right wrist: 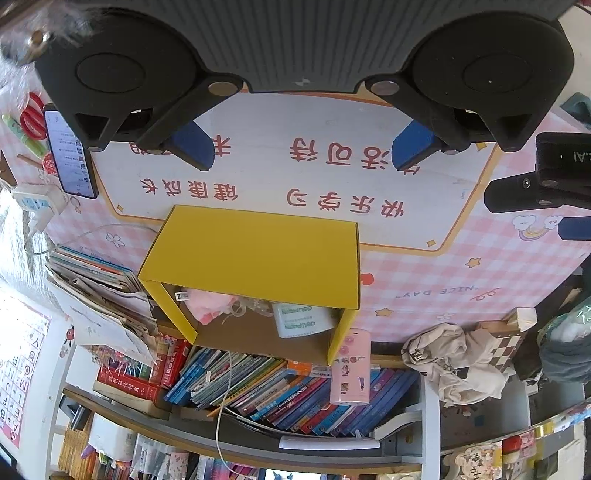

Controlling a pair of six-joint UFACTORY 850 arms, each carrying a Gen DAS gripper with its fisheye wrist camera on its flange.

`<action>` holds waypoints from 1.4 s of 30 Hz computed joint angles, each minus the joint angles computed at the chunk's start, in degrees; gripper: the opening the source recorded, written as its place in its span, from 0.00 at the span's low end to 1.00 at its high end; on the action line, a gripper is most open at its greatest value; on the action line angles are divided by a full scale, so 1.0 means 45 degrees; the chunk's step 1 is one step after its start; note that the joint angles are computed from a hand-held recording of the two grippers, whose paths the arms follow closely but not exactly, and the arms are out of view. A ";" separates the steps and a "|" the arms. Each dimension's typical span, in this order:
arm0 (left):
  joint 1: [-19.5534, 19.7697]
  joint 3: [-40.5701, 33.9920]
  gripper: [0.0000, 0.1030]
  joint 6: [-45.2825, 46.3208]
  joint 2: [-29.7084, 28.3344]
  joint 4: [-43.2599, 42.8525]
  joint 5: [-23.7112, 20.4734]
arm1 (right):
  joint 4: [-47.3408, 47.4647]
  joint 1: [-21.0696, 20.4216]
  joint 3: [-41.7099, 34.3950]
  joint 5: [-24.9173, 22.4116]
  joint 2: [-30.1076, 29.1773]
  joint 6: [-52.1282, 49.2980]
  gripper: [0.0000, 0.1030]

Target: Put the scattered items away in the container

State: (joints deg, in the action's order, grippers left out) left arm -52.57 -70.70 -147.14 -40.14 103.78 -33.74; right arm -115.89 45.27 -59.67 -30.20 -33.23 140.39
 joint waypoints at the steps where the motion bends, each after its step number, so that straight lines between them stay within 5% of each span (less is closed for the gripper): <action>1: -0.0005 0.0018 1.00 -0.0041 0.0009 0.0019 0.0005 | 0.0042 0.0028 -0.0003 -0.0026 0.0002 -0.0025 1.00; 42: -0.0010 0.1133 1.00 -0.1982 0.0583 0.1528 0.0252 | 0.1795 0.0747 -0.0183 -0.0330 0.0018 -0.1496 1.00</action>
State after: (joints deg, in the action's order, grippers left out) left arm -52.62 -65.60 -156.06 -37.52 110.65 -32.61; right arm -107.81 48.63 -60.49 -31.68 -33.15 133.66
